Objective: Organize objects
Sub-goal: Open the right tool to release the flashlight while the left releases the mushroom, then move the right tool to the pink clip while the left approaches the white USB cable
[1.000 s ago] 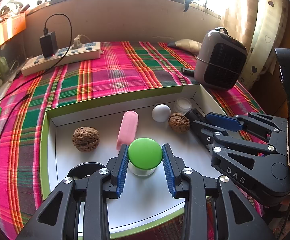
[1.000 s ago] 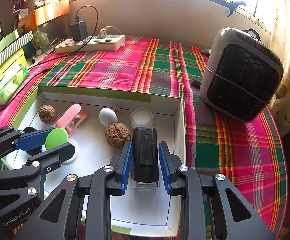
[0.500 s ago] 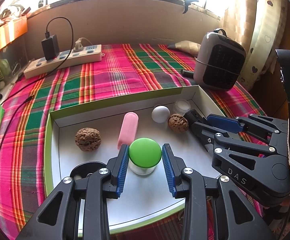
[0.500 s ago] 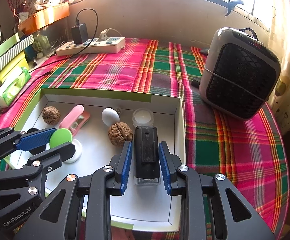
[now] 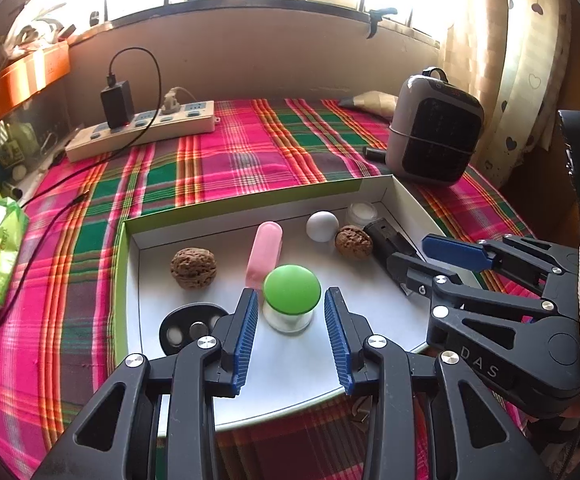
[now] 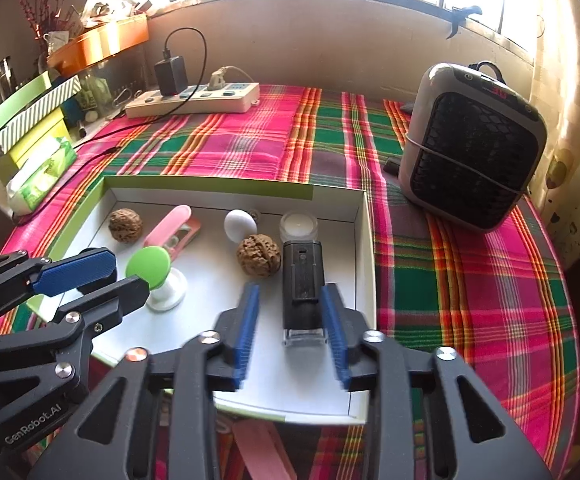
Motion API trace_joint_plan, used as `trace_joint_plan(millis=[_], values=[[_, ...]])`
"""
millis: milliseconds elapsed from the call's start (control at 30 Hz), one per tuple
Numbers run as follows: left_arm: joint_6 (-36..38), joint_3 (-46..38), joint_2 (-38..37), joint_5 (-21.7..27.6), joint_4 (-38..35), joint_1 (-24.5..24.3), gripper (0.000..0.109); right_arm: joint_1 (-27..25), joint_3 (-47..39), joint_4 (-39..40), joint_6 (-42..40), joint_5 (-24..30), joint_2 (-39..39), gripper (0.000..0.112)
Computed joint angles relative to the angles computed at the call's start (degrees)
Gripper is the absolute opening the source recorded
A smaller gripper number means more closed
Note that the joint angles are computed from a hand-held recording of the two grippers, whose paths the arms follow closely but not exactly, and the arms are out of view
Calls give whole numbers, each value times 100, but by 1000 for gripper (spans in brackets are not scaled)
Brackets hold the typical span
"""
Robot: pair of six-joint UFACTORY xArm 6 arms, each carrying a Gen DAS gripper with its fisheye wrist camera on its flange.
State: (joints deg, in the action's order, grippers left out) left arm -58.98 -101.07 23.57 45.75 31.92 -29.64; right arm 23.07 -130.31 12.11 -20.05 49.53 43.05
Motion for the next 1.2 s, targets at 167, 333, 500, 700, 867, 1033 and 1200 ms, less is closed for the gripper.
trace_joint_plan(millis=[167, 333, 500, 700, 867, 1033, 1200], values=[[-219, 246, -224, -83, 197, -52, 33, -14, 672, 196, -165, -353, -432, 41], [-477, 569, -480, -167, 391, -111, 33, -61, 1288, 383, -300, -638, -833, 41], [-642, 871, -691, -302, 462, -168, 33, -85, 1946, 551, -503, -945, -1270, 41], [-881, 1125, -915, -326, 673, -299, 33, -90, 2634, 785, -766, -1282, -1717, 41], [-900, 1325, -1036, -448, 636, -362, 33, -122, 3080, 874, -875, -1395, -1982, 41], [-865, 1486, -1082, -580, 486, -384, 34, -147, 3389, 940, -955, -1472, -2167, 40], [-767, 1594, -1078, -704, 346, -417, 34, -162, 3665, 1093, -1103, -1491, -2318, 41]])
